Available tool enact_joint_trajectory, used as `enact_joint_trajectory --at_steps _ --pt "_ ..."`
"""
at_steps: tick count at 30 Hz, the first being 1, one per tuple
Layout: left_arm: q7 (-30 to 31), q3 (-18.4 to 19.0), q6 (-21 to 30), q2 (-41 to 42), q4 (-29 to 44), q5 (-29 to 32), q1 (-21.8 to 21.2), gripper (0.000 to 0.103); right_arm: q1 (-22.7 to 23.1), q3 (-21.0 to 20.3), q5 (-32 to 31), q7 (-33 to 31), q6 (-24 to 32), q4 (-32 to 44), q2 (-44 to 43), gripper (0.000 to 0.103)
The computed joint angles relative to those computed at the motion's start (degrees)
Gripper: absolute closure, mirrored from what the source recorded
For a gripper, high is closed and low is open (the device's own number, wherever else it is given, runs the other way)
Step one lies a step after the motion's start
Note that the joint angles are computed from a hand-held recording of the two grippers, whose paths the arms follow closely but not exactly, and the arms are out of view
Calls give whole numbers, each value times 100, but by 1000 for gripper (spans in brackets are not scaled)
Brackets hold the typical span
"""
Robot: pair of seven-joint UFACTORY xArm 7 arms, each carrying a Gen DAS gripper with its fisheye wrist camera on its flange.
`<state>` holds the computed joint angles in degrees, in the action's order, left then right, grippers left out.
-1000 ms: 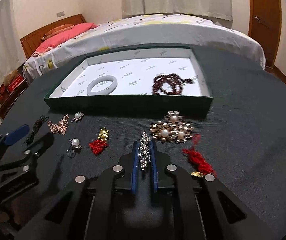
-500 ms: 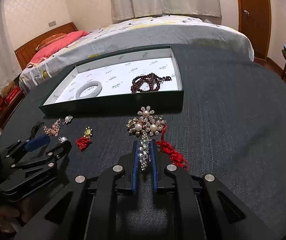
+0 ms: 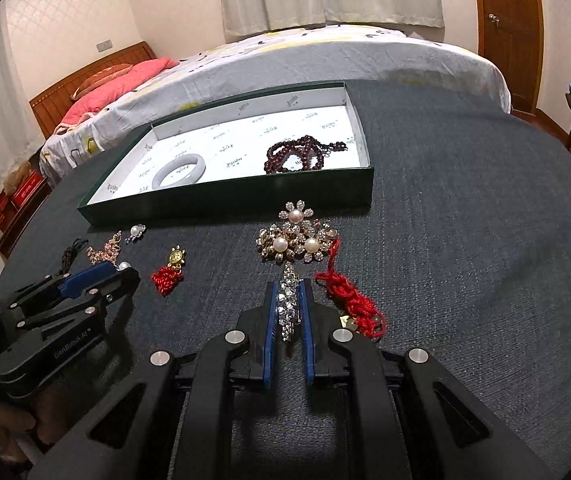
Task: Organize jewelry
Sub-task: 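Grasp the pearl ring with the left tool while the right tool holds the brooch, then lower the brooch into the box with right tool while left tool releases ring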
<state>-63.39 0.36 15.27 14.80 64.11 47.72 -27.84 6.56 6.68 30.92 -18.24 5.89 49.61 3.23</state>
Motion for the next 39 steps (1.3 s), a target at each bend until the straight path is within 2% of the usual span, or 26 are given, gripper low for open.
enact_joint_trajectory --at_steps 9,16,25,39 --pt "-20 41 -164 -11 -51 -42 4 80 -29 32 90 -71 -7 26 36 91" --pt "-471 179 -148 -92 -102 454 -116 83 -19 49 128 -116 -41 18 17 91" --pt "-968 8 -173 -384 -193 1027 106 83 47 45 96 -104 -101 6 -39 91" --pt "-1450 -267 -133 -667 -262 1543 429 83 173 8 94 -139 -167 50 -138 91"
